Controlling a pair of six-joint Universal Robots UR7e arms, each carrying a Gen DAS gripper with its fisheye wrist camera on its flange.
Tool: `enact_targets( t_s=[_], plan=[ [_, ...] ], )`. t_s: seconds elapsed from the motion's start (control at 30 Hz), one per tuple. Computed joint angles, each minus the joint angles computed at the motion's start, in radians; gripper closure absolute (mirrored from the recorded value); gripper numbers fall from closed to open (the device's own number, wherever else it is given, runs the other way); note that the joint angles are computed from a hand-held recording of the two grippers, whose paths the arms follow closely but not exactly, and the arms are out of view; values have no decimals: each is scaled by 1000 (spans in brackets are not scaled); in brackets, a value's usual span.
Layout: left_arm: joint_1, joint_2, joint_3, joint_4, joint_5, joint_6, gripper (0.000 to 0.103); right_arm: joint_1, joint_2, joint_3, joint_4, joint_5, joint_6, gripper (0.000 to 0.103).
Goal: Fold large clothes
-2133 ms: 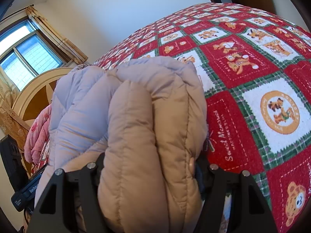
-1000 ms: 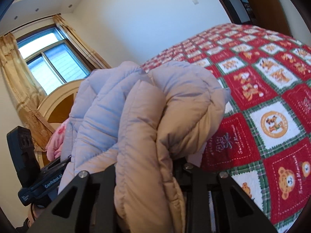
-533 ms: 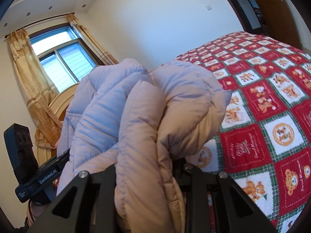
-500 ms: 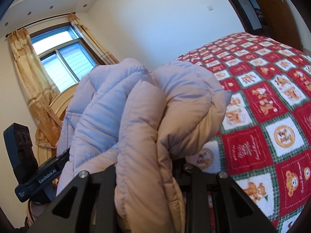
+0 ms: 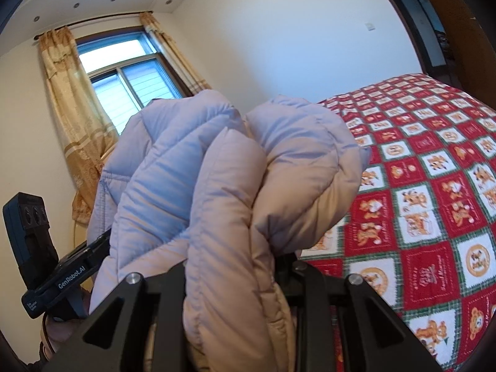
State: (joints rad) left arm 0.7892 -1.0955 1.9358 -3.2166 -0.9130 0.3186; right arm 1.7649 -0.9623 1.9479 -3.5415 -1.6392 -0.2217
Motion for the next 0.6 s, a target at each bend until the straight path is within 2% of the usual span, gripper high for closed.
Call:
enact_targets(
  t_s=[0.6],
  plan=[
    [74,-92,72,12,46,-45,65,54,114,-114,129,-15,-27,76]
  ],
)
